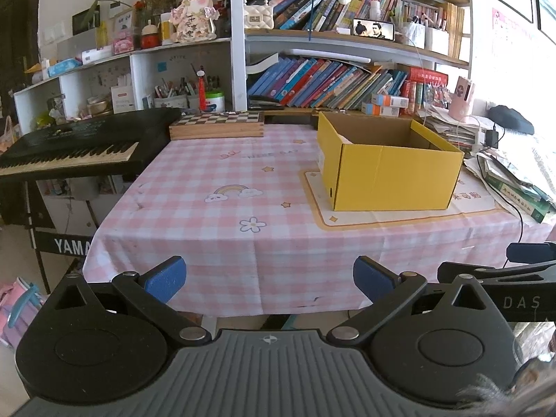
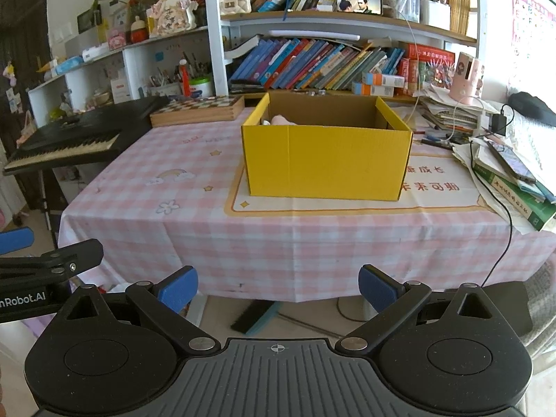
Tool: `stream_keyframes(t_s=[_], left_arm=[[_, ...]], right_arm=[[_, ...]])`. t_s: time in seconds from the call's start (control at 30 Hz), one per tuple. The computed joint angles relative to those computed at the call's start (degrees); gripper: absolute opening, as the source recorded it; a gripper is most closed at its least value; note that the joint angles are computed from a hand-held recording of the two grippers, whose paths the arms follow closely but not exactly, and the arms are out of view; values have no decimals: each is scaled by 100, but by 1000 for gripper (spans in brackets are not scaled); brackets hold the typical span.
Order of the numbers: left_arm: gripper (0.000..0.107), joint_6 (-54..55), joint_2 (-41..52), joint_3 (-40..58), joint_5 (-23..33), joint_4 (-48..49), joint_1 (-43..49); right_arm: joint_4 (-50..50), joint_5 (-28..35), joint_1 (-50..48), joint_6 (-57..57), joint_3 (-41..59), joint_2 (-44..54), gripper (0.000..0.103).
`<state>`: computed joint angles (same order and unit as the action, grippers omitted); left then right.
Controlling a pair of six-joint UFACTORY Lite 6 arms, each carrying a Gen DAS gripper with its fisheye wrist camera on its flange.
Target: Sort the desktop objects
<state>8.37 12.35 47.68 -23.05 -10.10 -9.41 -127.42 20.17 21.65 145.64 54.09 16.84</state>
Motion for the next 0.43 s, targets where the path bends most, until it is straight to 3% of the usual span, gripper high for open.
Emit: stream_keyframes(t_s=[0.43], left_arm=[[103,-754,174,164,17,584,118]], right_arm=[[-104,-150,-199,129,25,17,100]])
